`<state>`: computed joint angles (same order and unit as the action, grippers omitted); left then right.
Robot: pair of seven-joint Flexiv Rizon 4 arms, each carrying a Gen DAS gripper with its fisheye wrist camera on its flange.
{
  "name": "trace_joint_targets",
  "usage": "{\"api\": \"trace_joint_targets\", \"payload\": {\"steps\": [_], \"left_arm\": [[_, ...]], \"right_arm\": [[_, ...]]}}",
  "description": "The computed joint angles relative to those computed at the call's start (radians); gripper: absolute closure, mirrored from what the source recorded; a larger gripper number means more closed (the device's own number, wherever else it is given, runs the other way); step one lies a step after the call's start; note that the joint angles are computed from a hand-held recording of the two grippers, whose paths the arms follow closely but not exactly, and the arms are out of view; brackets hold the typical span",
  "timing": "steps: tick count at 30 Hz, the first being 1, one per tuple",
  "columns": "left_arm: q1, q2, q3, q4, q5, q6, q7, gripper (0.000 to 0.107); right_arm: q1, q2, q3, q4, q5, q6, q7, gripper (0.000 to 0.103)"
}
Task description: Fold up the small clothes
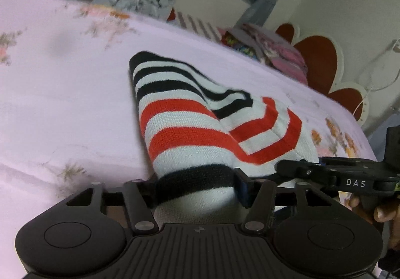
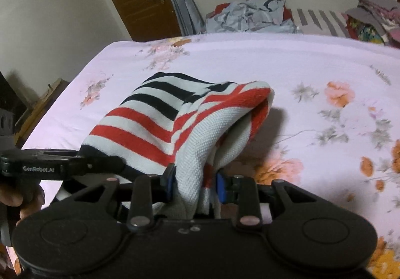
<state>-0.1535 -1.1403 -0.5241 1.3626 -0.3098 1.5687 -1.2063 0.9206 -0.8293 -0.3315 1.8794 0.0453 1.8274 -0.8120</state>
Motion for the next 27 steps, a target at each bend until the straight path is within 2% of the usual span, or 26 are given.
{"api": "trace_joint_targets", "payload": {"steps": [1, 2, 3, 5, 6, 11, 14, 15, 17, 19, 20, 21, 23, 25, 27], "left_arm": [[-0.022, 0.000, 0.041, -0.015, -0.012, -0.016, -0.021, 0.034], [-0.031, -0.006, 0.056, -0.015, -0.012, 0.007, -0.030, 0.022], [-0.022, -0.018, 0.043, -0.011, 0.000, 0.037, -0.022, 0.020], [-0.011, -0.036, 0.025, -0.013, 0.004, 0.035, -0.027, 0.023], [0.009, -0.049, -0.009, -0.013, 0.000, 0.030, -0.032, 0.025], [0.000, -0.060, 0.003, -0.043, 0.018, 0.004, -0.017, 0.025], [0.014, -0.046, -0.004, -0.035, 0.011, -0.025, -0.004, 0.023], [0.011, -0.030, 0.007, -0.018, 0.010, -0.010, -0.007, 0.023], [0.007, 0.012, 0.034, 0.051, 0.042, 0.111, -0.012, 0.024], [0.019, 0.038, 0.036, 0.098, 0.101, 0.212, -0.018, 0.029], [0.039, 0.038, 0.013, 0.107, 0.133, 0.228, -0.020, 0.047], [0.045, 0.039, 0.006, 0.098, 0.152, 0.210, -0.021, 0.057], [0.005, 0.040, 0.051, 0.055, 0.170, 0.156, -0.006, 0.058], [-0.040, 0.035, 0.097, 0.011, 0.169, 0.100, 0.008, 0.058], [-0.118, 0.034, 0.208, -0.044, 0.170, 0.021, -0.026, 0.058]], "right_arm": [[-0.009, -0.004, 0.011, -0.004, 0.003, -0.026, 0.014, 0.072], [-0.038, -0.007, 0.040, -0.007, -0.002, -0.034, 0.023, 0.071], [-0.063, -0.011, 0.067, -0.005, -0.004, -0.026, 0.034, 0.071], [-0.091, -0.023, 0.097, 0.010, 0.009, 0.020, 0.051, 0.070], [-0.085, -0.026, 0.093, 0.011, 0.019, 0.027, 0.058, 0.070], [0.015, -0.040, 0.000, 0.010, 0.062, -0.012, 0.110, 0.069], [0.022, -0.031, -0.006, 0.012, 0.059, -0.028, 0.142, 0.066], [0.031, -0.021, -0.014, 0.022, 0.059, -0.034, 0.151, 0.065], [0.128, -0.006, -0.123, 0.063, 0.070, -0.049, 0.179, 0.064], [0.254, -0.008, -0.268, 0.120, 0.095, -0.034, 0.206, 0.064], [0.287, -0.011, -0.307, 0.130, 0.105, -0.032, 0.206, 0.066], [0.302, -0.014, -0.330, 0.131, 0.104, -0.030, 0.206, 0.069], [0.307, -0.020, -0.348, 0.111, 0.084, -0.048, 0.196, 0.076], [0.274, -0.018, -0.313, 0.080, 0.043, -0.067, 0.178, 0.081], [0.257, -0.026, -0.296, 0.047, -0.015, -0.137, 0.162, 0.082]]}}
